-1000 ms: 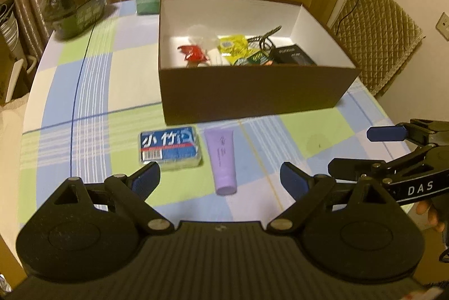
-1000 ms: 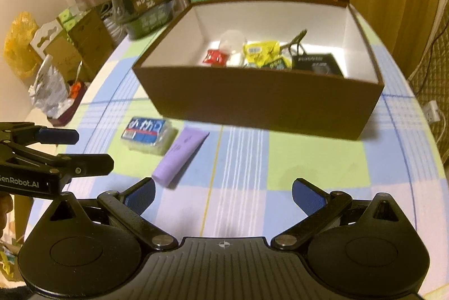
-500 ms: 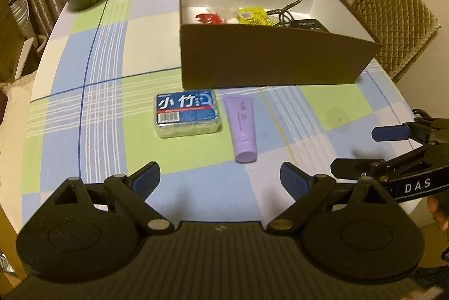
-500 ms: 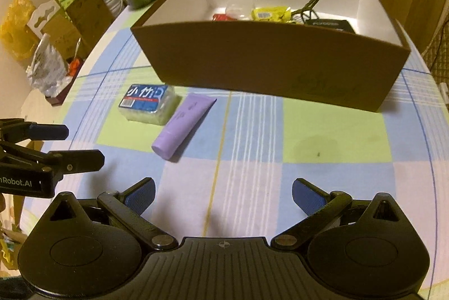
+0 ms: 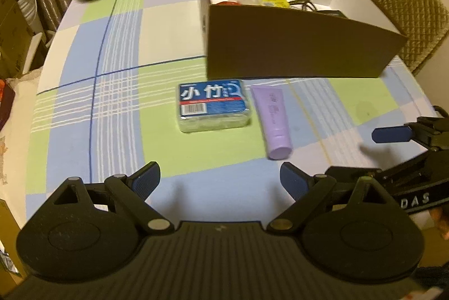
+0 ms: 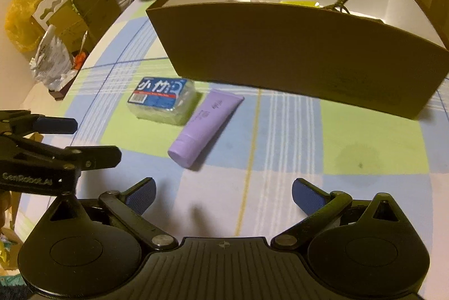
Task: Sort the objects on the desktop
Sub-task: 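Grasp the purple tube with the right tool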
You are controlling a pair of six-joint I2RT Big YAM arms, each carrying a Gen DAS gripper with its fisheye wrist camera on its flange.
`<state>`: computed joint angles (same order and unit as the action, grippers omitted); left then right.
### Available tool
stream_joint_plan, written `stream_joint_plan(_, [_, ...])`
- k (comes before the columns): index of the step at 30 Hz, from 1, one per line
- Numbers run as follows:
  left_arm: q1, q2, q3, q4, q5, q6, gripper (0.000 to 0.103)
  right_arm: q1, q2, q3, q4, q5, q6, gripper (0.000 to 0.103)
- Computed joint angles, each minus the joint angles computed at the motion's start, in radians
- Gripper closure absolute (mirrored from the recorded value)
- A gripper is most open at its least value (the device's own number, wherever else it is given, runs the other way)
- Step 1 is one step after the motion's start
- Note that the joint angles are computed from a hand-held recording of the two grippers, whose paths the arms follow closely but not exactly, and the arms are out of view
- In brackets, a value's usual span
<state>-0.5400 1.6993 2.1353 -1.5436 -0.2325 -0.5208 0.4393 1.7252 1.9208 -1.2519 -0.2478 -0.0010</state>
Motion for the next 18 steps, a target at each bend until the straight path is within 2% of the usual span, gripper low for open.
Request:
stream_joint_plan(4, [0.027,-0.007,-0.028,0.040,0.001,0.041,0.013,0.015,0.010,-0.003,0.049,0.011,0.013,0.005])
stream_joint_plan(6, [0.041,-0.006,-0.034,0.047,-0.002,0.057,0.013,0.021,0.022,0.007,0.061,0.017,0.018,0.014])
stream_joint_plan(10, [0.067,-0.002,-0.047,0.052,-0.014,0.075,0.013,0.036,0.049,0.027,0.073,0.032,0.034,0.025])
stream_joint_plan(12, [0.080,0.000,-0.054,0.056,-0.011,0.082,0.013,0.043,0.063,0.035,0.076,0.027,0.037,0.038])
stream_joint_plan(17, [0.103,0.005,-0.061,0.066,0.002,0.112,0.013,0.054,0.087,0.043,0.086,0.011,0.038,0.051])
stream_joint_plan(18, [0.106,0.006,-0.061,0.066,0.005,0.114,0.013,0.057,0.090,0.046,0.084,0.015,0.035,0.058])
